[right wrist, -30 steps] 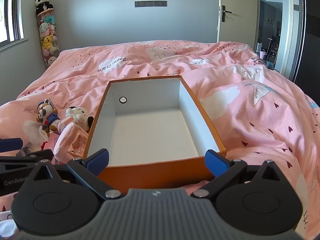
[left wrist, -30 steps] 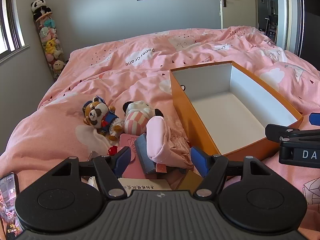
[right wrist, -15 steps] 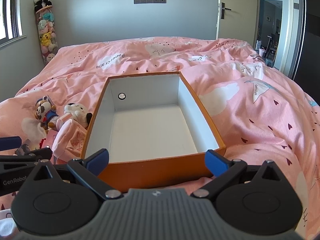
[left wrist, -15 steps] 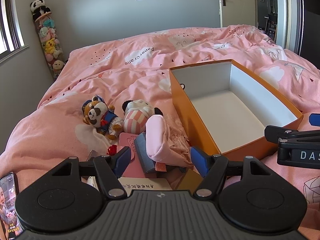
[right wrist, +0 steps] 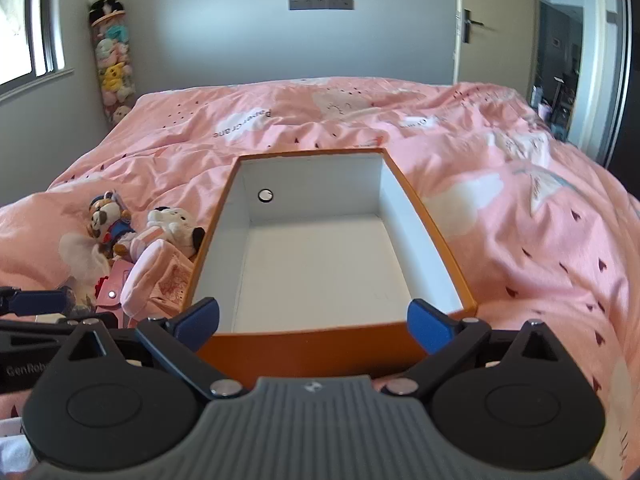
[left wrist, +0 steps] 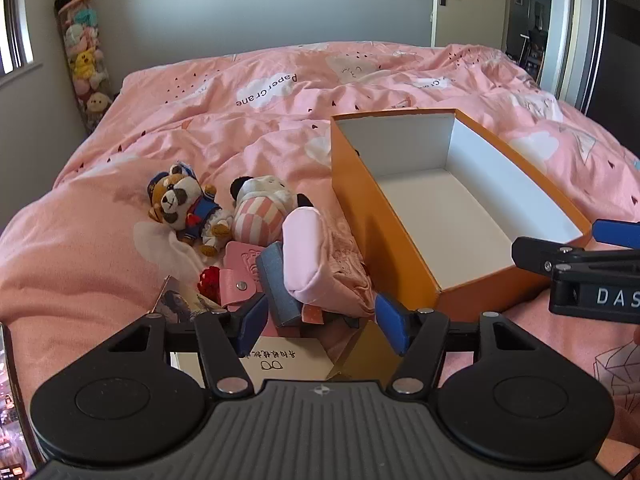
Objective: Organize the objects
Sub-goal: 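Move left tool toward pink wallet while right tool approaches pink fabric pouch, then grasp pink wallet with left tool while right tool grasps pink fabric pouch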
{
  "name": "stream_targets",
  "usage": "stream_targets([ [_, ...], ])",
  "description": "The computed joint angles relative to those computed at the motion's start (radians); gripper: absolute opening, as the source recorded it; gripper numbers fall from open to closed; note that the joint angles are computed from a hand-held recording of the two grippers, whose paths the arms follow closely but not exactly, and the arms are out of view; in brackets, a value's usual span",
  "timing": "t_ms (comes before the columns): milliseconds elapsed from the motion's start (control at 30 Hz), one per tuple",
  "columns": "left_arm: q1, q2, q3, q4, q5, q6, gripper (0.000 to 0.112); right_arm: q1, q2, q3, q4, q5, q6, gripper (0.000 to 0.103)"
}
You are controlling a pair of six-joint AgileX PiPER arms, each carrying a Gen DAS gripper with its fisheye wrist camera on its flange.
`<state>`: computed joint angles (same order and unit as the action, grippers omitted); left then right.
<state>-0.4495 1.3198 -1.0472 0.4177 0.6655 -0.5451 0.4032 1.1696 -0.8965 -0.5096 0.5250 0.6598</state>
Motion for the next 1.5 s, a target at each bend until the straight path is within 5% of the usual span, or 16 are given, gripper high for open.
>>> stream_targets([
  [133,0.075,-0.002,-0.012,-0.075,-0.002,0.106,0.067,-0.024,0.048,-0.058,0.181,-0.009,-0.233,0.084],
  [433,0.296,0.059,-0.122,-0.399,0.081,0.504,0.033,-0.047,0.195,-0.247,0.565,0.025,-0.663,0.056],
  [733,0.351,0.16,-0.229,-0.469,0.139,0.582,0.023,-0.004,0.395,-0.459,0.755,0.123,-0.821,0.038],
  [1367,0.387,0.313,-0.316,-0.45,0.154,0.509,0.023,0.042,0.793,-0.946,0.626,0.398,-0.787,0.042],
  [1500,0.394,0.315,-0.312,-0.469,0.156,0.516,0.023,0.037,0.785,-0.93,0.622,0.39,-0.765,0.03],
])
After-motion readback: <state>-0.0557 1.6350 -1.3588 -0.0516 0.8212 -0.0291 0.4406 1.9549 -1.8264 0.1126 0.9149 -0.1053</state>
